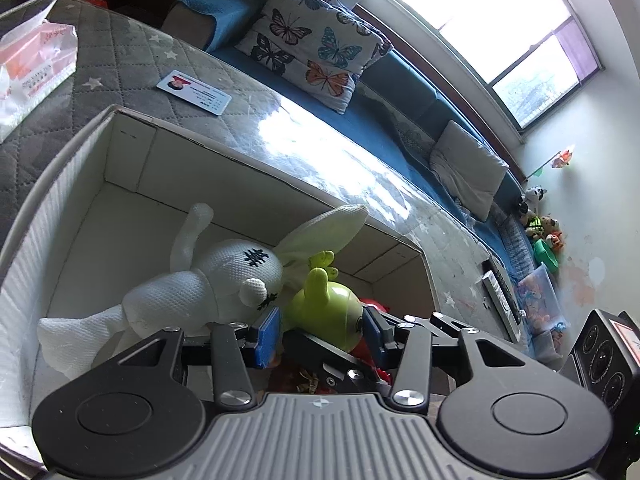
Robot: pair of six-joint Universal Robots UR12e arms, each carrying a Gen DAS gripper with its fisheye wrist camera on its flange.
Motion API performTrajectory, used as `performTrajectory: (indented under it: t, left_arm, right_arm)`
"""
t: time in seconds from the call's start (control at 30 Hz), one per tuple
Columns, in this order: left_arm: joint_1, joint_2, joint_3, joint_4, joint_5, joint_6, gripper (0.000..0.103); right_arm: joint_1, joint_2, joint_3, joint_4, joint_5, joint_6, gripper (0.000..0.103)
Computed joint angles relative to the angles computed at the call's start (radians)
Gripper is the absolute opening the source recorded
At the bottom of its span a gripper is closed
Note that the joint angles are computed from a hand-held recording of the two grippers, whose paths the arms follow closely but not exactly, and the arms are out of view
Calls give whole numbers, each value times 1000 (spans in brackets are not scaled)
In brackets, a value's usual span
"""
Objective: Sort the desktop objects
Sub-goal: 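Carry the green toy with the left tool into the shoebox, then open the left tool to release the green toy in the box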
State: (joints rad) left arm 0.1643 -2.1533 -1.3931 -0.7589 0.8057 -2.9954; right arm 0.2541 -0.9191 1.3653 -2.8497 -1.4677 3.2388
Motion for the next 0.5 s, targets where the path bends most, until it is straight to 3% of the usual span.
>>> performTrajectory:
  t: [0.2, 0.5]
  left_arm:
    - [5, 6, -7, 10, 1, -17, 48]
    - [9, 22, -27, 40, 6, -30, 48]
  right_arm:
    - [6, 1, -11, 28, -18, -26, 50]
    - [7, -17, 14, -6, -25, -33, 51]
